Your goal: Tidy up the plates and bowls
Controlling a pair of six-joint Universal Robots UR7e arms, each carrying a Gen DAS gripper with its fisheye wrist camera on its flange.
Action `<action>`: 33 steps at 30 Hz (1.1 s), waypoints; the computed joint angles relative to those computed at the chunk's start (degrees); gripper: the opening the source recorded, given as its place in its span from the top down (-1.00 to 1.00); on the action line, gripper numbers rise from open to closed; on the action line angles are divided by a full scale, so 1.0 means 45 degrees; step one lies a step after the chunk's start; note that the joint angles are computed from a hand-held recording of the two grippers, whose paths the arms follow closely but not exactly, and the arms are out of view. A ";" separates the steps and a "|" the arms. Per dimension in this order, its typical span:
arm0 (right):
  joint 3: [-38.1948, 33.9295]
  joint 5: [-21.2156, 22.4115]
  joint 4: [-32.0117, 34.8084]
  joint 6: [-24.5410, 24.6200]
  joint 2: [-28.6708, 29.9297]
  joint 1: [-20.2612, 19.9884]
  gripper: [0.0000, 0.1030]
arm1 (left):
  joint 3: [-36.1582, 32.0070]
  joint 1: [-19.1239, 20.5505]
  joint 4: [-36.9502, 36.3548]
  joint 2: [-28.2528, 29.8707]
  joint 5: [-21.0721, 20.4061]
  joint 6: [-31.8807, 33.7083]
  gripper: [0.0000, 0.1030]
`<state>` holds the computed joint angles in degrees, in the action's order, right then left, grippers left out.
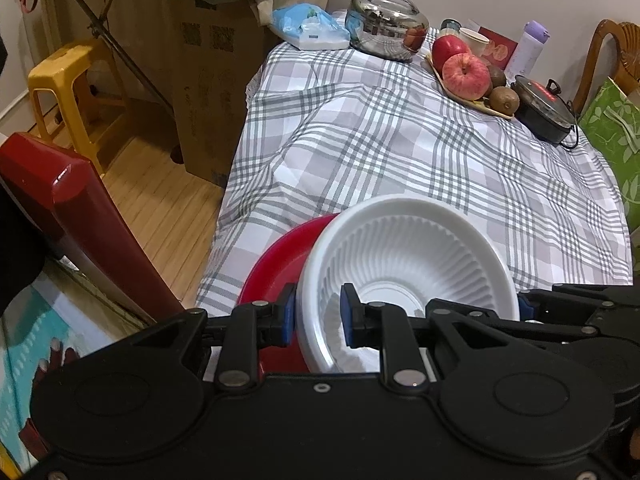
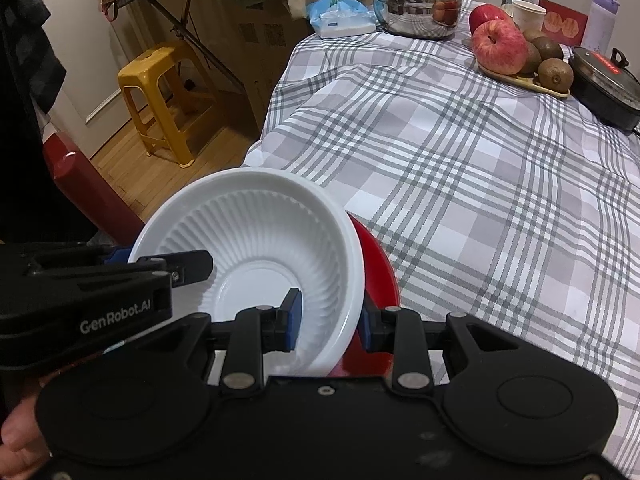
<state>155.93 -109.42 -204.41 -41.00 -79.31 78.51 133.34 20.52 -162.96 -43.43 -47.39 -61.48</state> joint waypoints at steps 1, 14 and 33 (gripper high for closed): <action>0.0007 0.0041 0.0047 -0.0008 -0.0058 -0.0030 0.38 | 0.0026 -0.0010 -0.0044 -0.0015 -0.0009 0.0006 0.45; 0.0138 0.0398 -0.0028 -0.0037 -0.0654 -0.0136 0.38 | 0.0162 -0.0234 0.0372 -0.0302 0.0197 -0.0375 0.45; 0.0684 0.2089 0.1632 -0.0276 -0.4287 -0.1551 0.38 | 0.1026 -0.0935 0.0886 -0.1823 0.1087 -0.1337 0.43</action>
